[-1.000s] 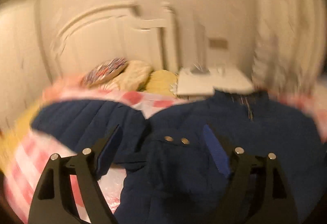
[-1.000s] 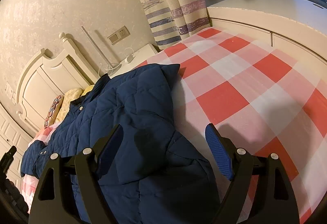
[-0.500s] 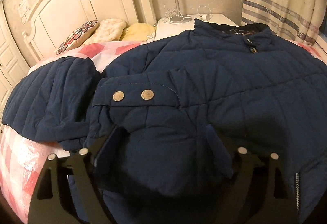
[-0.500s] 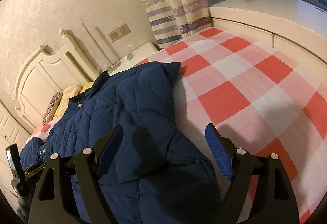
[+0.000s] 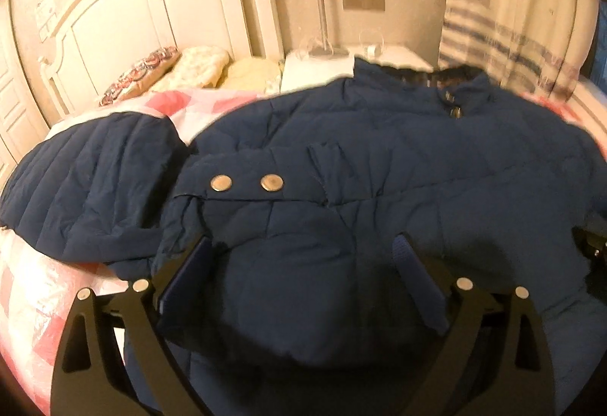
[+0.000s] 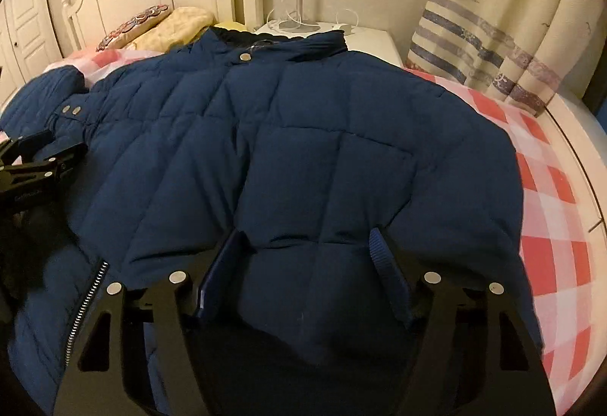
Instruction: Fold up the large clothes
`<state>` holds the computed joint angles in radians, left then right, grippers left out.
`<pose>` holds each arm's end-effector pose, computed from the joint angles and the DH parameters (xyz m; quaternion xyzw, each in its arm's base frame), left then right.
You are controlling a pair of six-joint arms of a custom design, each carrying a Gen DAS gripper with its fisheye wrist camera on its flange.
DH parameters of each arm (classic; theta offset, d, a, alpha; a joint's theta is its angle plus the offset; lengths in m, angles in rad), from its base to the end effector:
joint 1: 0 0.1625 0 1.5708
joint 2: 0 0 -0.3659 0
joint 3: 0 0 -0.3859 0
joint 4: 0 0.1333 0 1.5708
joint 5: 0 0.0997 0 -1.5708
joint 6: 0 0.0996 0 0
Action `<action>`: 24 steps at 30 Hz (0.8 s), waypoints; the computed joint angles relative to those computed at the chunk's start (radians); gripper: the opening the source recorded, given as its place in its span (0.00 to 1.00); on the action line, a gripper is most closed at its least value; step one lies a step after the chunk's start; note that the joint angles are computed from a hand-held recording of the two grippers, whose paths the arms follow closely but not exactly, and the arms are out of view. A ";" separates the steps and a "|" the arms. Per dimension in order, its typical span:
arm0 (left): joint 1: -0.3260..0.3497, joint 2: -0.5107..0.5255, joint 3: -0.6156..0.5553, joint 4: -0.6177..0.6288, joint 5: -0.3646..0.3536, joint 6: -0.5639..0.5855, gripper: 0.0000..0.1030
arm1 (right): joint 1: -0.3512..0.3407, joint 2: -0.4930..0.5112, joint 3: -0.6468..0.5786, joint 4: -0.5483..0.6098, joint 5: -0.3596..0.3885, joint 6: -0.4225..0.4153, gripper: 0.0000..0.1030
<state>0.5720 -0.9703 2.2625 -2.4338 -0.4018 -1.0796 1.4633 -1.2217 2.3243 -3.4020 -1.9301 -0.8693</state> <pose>-0.2039 -0.3988 0.0165 0.0845 0.8189 -0.3747 0.4264 0.0510 -0.4438 0.1588 0.2827 -0.8771 0.2312 0.3119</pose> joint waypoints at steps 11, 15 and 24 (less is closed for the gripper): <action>0.036 -0.052 0.041 -0.146 -0.042 -0.004 0.97 | 0.086 0.156 -0.161 -0.029 -0.070 0.026 0.67; 0.038 -0.028 0.013 -0.098 -0.038 0.001 0.98 | 0.099 0.153 -0.207 0.097 -0.121 0.069 0.67; 0.043 -0.024 0.017 -0.130 -0.045 0.016 0.98 | 0.026 0.169 -0.385 0.162 -0.122 0.228 0.77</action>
